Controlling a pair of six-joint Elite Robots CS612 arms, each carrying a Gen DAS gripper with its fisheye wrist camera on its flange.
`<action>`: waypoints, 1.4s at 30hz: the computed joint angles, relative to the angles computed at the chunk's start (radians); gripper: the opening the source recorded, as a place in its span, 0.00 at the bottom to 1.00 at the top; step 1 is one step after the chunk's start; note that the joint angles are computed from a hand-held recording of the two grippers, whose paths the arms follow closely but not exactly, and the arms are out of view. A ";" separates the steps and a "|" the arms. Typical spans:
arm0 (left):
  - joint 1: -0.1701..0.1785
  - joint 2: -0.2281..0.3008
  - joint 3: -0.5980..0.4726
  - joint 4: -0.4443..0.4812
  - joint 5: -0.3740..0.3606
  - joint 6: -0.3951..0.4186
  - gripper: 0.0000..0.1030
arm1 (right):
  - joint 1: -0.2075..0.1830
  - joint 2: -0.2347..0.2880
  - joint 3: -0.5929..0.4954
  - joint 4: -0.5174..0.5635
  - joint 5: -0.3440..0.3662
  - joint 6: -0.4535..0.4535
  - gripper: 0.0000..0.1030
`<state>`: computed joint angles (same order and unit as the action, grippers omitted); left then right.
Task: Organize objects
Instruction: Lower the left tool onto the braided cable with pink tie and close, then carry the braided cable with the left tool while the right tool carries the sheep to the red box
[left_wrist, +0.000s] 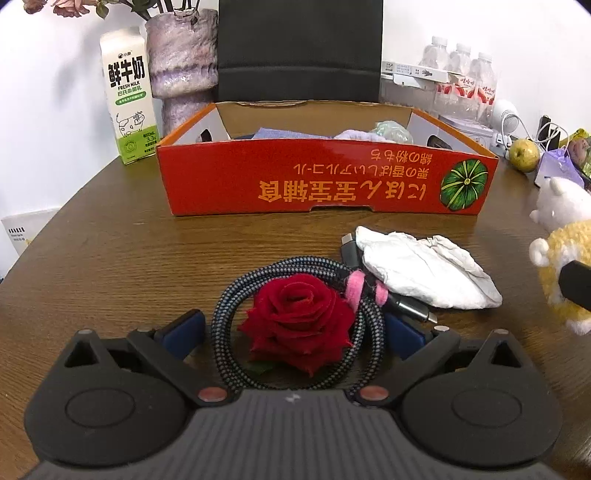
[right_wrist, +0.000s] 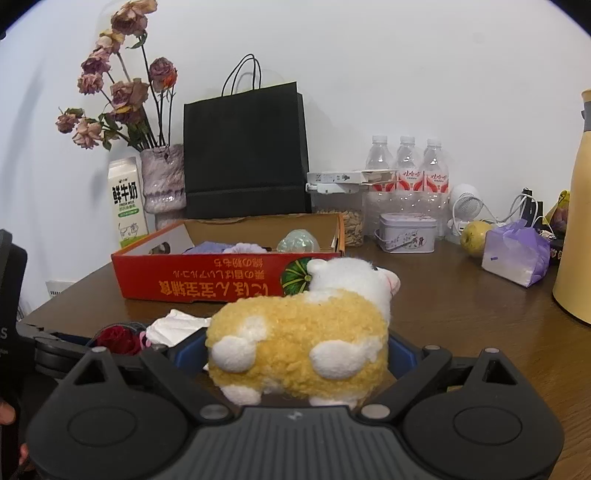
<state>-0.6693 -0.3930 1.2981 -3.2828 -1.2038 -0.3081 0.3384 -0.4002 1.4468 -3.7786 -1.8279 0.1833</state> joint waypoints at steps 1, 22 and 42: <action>0.000 0.000 0.000 0.000 0.000 0.001 1.00 | 0.001 0.000 -0.001 0.002 -0.002 0.000 0.92; -0.003 -0.017 0.052 -0.103 0.000 -0.043 0.88 | 0.002 0.002 -0.004 0.017 0.000 0.009 0.92; -0.021 -0.050 0.167 -0.388 0.069 0.003 0.88 | 0.000 0.001 0.000 -0.002 0.017 0.009 0.92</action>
